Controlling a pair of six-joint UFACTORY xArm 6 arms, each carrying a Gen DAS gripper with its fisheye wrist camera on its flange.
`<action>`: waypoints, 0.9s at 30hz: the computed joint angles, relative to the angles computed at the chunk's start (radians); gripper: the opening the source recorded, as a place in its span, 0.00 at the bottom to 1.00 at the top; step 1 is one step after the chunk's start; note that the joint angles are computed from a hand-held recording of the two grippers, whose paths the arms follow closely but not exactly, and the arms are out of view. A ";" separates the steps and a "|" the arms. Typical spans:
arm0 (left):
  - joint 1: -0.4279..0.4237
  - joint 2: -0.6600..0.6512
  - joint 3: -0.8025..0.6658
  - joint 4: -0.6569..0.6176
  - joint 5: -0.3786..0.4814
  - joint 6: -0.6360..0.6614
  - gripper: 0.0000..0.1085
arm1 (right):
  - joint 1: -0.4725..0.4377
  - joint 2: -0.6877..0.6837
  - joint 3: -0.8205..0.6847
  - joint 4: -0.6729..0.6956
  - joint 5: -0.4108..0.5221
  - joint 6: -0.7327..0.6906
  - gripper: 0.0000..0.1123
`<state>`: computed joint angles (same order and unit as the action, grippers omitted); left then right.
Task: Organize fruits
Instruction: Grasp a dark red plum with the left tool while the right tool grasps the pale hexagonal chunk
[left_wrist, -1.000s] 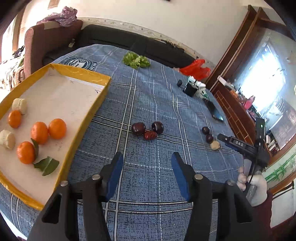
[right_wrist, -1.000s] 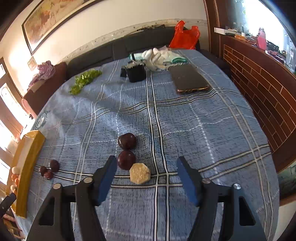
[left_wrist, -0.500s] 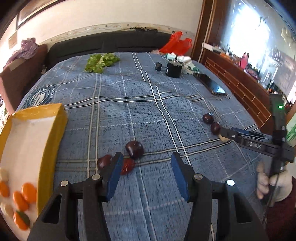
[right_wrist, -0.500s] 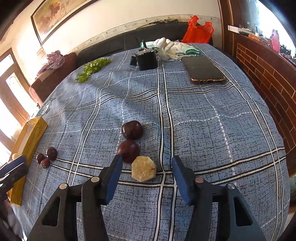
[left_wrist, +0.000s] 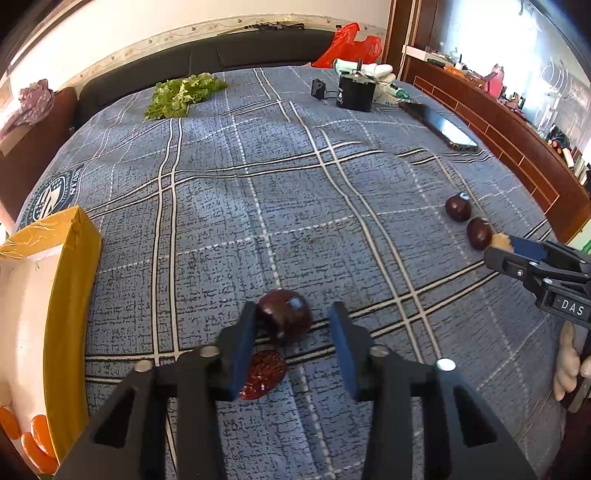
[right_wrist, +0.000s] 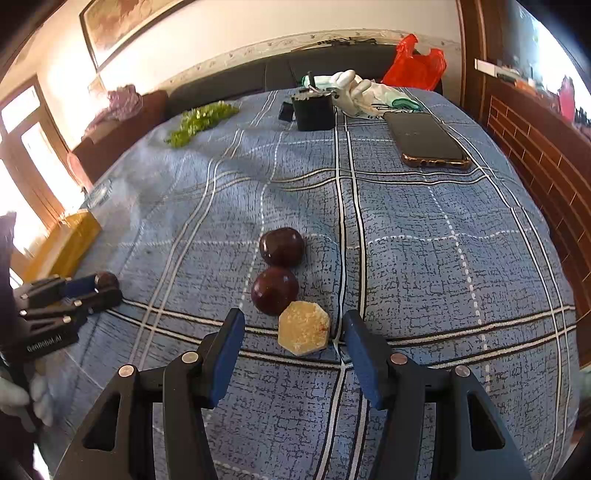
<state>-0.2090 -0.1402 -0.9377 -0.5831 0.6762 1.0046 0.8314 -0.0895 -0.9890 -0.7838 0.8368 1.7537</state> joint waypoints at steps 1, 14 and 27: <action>-0.001 0.001 0.000 0.002 -0.007 -0.001 0.27 | 0.006 0.011 -0.014 0.000 0.020 -0.012 0.53; -0.026 -0.001 0.013 0.025 -0.067 -0.058 0.24 | 0.036 0.059 -0.079 0.006 0.138 -0.049 0.32; 0.161 -0.191 0.050 -0.208 0.131 0.042 0.24 | 0.078 0.057 -0.106 -0.014 0.209 -0.055 0.26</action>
